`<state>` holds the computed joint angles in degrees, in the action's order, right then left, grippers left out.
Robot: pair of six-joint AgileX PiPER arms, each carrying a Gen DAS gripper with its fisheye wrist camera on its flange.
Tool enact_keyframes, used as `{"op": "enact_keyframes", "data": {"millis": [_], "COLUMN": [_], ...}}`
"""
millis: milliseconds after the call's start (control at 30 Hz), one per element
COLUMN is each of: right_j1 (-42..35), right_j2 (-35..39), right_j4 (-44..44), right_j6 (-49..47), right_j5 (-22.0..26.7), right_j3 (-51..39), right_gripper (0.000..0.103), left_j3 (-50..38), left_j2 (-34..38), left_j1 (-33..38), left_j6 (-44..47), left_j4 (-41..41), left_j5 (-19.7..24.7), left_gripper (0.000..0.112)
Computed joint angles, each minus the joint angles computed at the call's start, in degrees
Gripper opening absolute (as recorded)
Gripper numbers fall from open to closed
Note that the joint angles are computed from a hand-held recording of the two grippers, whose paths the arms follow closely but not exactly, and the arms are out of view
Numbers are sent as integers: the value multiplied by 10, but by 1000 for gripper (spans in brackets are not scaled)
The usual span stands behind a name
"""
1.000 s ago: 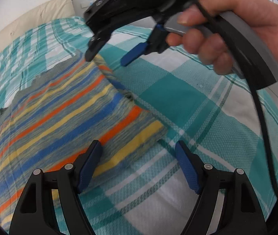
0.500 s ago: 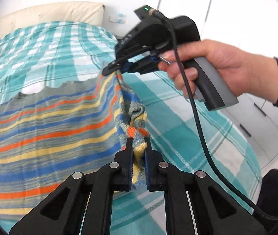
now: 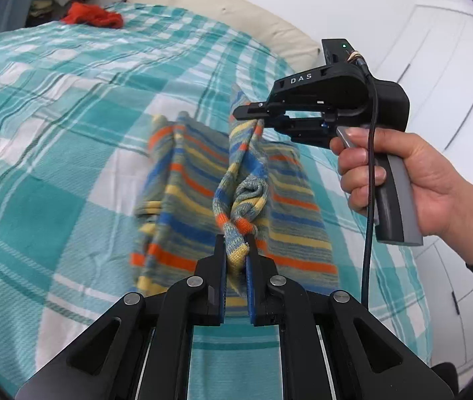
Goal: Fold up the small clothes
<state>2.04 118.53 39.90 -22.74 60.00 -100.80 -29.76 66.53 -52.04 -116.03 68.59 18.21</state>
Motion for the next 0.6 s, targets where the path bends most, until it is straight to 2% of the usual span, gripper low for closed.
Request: {"op": "enact_keyframes", "data": {"millis": [67, 133, 167, 233, 267, 300, 333, 367, 400, 467, 500, 600], "right_j1": [31, 53, 60, 56, 52, 47, 41, 34, 27, 7, 0, -25], "right_j2": [17, 32, 39, 47, 48, 42, 30, 11, -11, -71, -105, -198], "right_j4": [-8, -22, -18, 49, 84, 111, 131, 148, 159, 143, 118, 46], "right_j6": [22, 37, 34, -7, -28, -47, -68, -95, -115, -144, -158, -212], "right_j5": [-17, -32, -39, -42, -37, -37, -41, -45, -53, -78, -99, -139], "right_j3": [-9, -16, -15, 4, 15, 31, 51, 78, 104, 161, 195, 293], "right_gripper": [9, 9, 12, 29, 52, 60, 60, 60, 60, 60, 60, 60], "left_j3": [13, 13, 19, 16, 14, 19, 24, 30, 36, 32, 24, -25], "left_j2": [5, 16, 14, 17, 16, 3, -12, -36, -63, -95, -99, -57], "left_j1": [23, 51, 54, 47, 51, 52, 61, 57, 42, 17, 16, 65], "left_j6": [-29, 26, 39, 74, 113, 136, 166, 173, 157, 126, 137, 247], "left_j4": [26, -21, -33, -75, -117, -146, -179, -191, -180, -138, -135, -189], "left_j5": [-15, -40, -41, -17, -12, -8, -13, -6, 13, 54, 59, 28], "left_gripper": [8, 8, 8, 12, 19, 29, 36, 51, 64, 77, 83, 85]}}
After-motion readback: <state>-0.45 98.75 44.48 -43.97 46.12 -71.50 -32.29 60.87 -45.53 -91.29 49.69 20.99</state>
